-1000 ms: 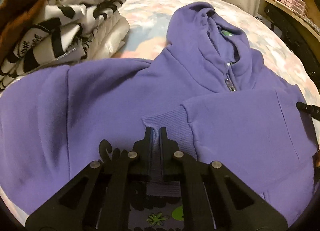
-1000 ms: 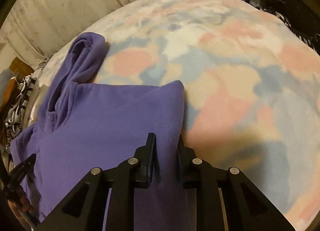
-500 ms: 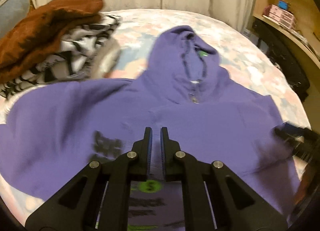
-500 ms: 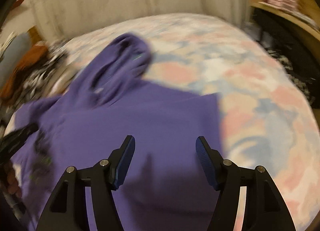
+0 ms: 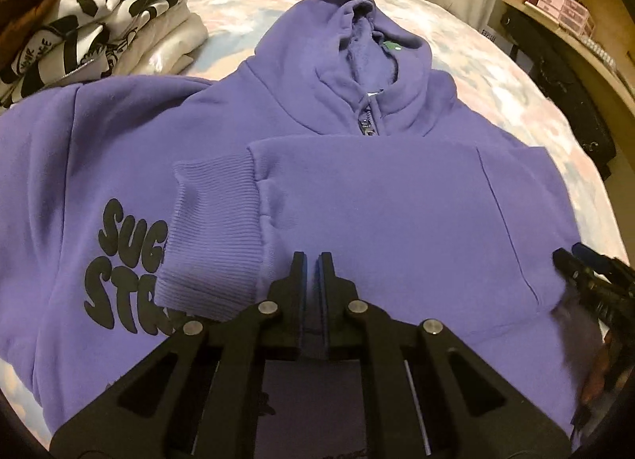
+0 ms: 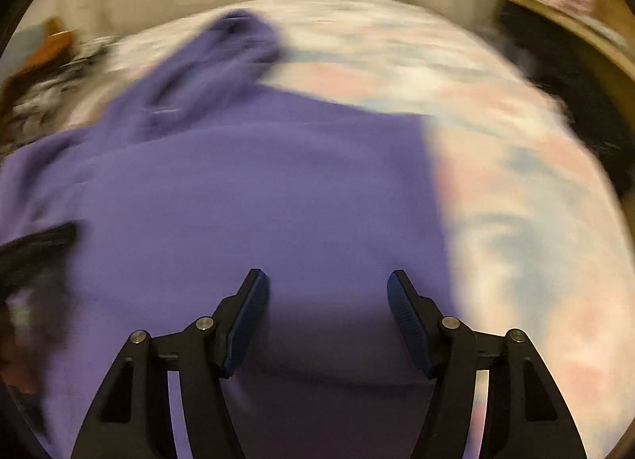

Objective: Fold large clothes
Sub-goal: 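Release the cuff and lift the left tool away from the hoodie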

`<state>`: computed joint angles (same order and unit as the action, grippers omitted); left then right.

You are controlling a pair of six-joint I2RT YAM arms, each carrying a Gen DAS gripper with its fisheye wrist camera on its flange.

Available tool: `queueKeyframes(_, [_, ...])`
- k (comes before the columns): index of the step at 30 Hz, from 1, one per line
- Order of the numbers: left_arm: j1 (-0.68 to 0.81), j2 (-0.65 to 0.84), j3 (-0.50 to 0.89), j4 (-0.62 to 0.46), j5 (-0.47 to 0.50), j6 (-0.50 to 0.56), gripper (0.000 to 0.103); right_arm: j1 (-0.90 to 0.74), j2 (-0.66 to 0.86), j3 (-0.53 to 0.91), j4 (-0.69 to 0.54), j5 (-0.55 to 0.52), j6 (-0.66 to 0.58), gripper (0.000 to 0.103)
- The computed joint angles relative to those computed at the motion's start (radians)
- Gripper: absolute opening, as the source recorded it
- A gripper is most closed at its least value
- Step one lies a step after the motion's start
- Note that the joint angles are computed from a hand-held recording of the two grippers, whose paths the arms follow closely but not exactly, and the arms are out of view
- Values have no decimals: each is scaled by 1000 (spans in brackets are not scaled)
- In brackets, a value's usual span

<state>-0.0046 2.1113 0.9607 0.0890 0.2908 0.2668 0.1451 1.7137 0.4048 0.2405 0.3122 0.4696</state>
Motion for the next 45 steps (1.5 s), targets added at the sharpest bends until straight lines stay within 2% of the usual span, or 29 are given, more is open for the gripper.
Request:
queueKeyframes(1, [2,13,19,-6,0,2,6,-34,-31,-29,8,-24,-13,41])
queueKeyframes(3, [3,-8,-7,8,-10,6,6,-29,-72,-39,-51,42,2,39])
queueKeyframes(4, [4,-4,-1,6,-11,7,6,-41,-85,-52,-64,64,-5,43])
queueKeyframes(5, [6,-16,-12,4,-7,7,6,-49,-97,-57,-83,80,4,51])
queueKeyframes(6, [7,-15,-8,4,-12,8,6,-68,-110,-70,-77,58,6,52])
queueKeyframes(8, [5,-29,-16,0,-23,11,6,-141,-150,-114,-50,-11,-28,53])
queueKeyframes(13, [15,-82,-55,-5,-24,26,7,-161,-195,-151,-35,-32,-35,53])
queueKeyframes(15, [23,-106,-70,-13,-17,28,11,-168,-185,-151,-16,-39,-48,53])
queueKeyframes(17, [30,-135,-89,-13,-19,28,22,-138,-197,-142,-37,-24,-29,53])
queueKeyframes(20, [46,-190,-126,-8,-11,36,29,-95,-290,-152,-112,-14,10,53])
queueKeyframes(31, [91,-435,-285,-59,1,105,30,155,-626,-153,-471,92,228,53])
queueKeyframes(33, [95,-476,-316,-62,-2,115,30,196,-666,-162,-507,103,265,53])
queueKeyframes(36, [117,-567,-376,-88,10,149,30,306,-751,-170,-606,134,373,53])
queueKeyframes(38, [143,-648,-417,-127,26,172,30,417,-802,-162,-699,175,486,53])
queueKeyframes(42, [199,-816,-499,-197,42,227,30,692,-848,-126,-900,273,778,53])
queueKeyframes(45, [292,-993,-557,-320,89,303,30,997,-764,-57,-1062,347,1110,59])
